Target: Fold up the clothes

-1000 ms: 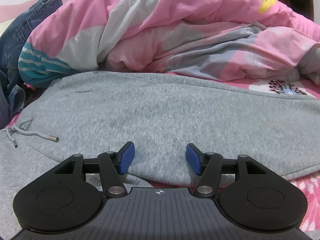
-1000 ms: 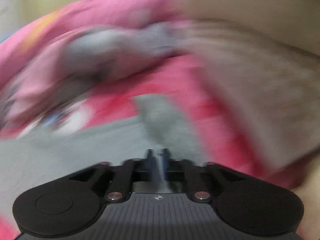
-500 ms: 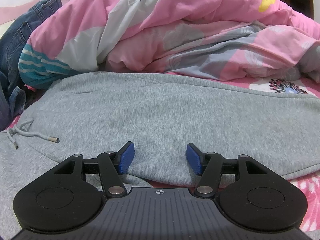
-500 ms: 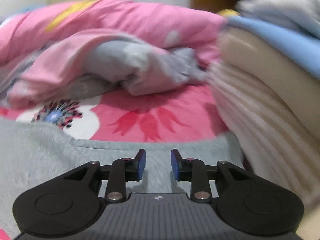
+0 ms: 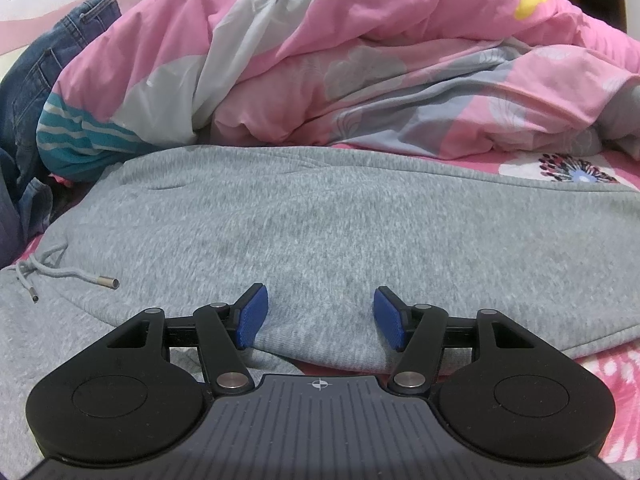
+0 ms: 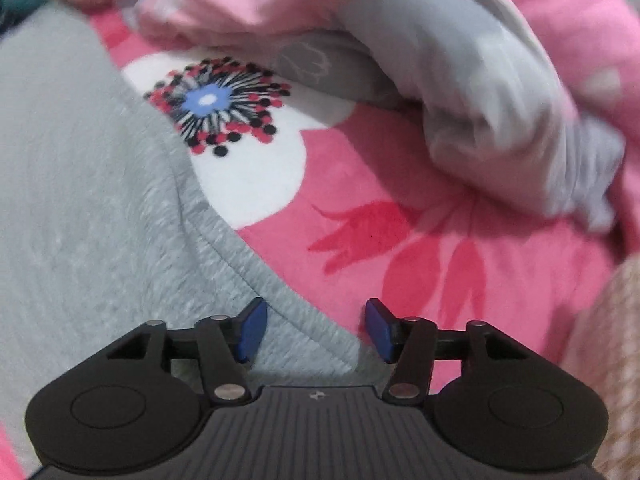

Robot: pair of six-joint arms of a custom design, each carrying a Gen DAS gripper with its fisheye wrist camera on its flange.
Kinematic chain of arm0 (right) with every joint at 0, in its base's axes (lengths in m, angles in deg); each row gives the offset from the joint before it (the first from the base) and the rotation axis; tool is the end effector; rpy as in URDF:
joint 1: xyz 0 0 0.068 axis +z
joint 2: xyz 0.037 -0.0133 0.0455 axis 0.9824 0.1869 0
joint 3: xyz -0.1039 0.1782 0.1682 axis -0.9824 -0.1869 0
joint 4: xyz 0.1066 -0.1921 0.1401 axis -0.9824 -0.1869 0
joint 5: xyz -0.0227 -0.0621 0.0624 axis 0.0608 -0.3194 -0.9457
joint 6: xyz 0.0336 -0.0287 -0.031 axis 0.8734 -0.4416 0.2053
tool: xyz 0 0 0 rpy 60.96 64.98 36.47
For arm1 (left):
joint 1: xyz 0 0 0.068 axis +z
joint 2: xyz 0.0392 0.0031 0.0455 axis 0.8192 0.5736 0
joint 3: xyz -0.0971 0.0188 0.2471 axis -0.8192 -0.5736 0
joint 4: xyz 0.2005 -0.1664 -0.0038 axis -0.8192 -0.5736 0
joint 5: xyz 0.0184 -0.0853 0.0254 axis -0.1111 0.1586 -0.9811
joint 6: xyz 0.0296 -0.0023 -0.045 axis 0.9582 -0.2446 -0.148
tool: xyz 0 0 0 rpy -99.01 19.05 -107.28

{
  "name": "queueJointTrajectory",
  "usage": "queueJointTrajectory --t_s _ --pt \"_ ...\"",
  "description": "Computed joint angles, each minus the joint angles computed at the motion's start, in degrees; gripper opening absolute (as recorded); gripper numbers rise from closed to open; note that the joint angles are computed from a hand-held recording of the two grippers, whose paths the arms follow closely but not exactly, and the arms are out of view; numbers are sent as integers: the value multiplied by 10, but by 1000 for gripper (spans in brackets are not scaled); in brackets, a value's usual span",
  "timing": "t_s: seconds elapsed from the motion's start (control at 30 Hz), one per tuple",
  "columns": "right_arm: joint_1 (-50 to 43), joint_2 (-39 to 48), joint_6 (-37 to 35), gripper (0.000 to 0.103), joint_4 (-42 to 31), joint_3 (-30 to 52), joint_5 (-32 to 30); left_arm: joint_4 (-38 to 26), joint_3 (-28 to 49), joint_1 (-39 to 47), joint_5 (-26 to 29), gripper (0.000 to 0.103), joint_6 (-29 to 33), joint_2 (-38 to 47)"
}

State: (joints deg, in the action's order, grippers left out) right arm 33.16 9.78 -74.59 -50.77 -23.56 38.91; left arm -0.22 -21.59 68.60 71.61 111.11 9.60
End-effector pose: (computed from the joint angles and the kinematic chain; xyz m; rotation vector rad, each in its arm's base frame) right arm 0.1122 -0.1058 0.2159 0.1393 2.6729 -0.1842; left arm 0.2774 0.0480 0.1650 0.6342 2.0980 -0.1837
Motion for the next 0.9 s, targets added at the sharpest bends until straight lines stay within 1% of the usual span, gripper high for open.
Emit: queueJointTrajectory --t_s 0.03,0.1,0.13,0.23,0.3,0.33,0.43,0.5,0.57,0.63,0.67,0.7,0.77,0.8,0.87,0.9 --pt "-21 -2 -6 31 -9 0 -22 0 0 0 0 59 0 0" --pt "-29 -53 -20 10 -7 -27 -28 0 0 0 0 59 0 -1" --pt "-25 -85 -17 8 -4 -43 -25 1 -1 0 0 59 0 -1" --pt "2 -175 -5 6 4 -79 -3 2 -1 1 2 59 0 -1" --pt "28 -227 10 6 20 -97 29 3 -2 1 2 59 -1 0" --pt "35 -243 18 6 32 -106 43 4 -2 1 2 59 -1 0" --pt "27 -251 36 6 74 -129 52 7 -3 1 1 59 0 1" --pt "64 -266 59 6 112 -168 98 8 -4 0 0 59 0 1" --pt "101 -306 98 8 155 -213 148 9 -4 1 1 59 1 2" --pt "82 -334 149 9 180 -228 165 7 -3 3 5 59 1 3" --pt "51 -346 170 9 186 -228 155 6 -3 4 6 59 1 3" --pt "-9 -365 175 9 176 -219 112 5 -2 6 8 59 2 3" --pt "-145 -383 169 9 136 -184 4 1 0 7 10 59 2 3" --pt "-196 -387 153 9 103 -162 -38 1 0 6 9 59 2 3" --pt "-272 -397 108 9 35 -125 -97 3 -2 4 5 59 3 1" --pt "-293 -402 88 9 7 -114 -109 5 -3 3 3 59 3 0"
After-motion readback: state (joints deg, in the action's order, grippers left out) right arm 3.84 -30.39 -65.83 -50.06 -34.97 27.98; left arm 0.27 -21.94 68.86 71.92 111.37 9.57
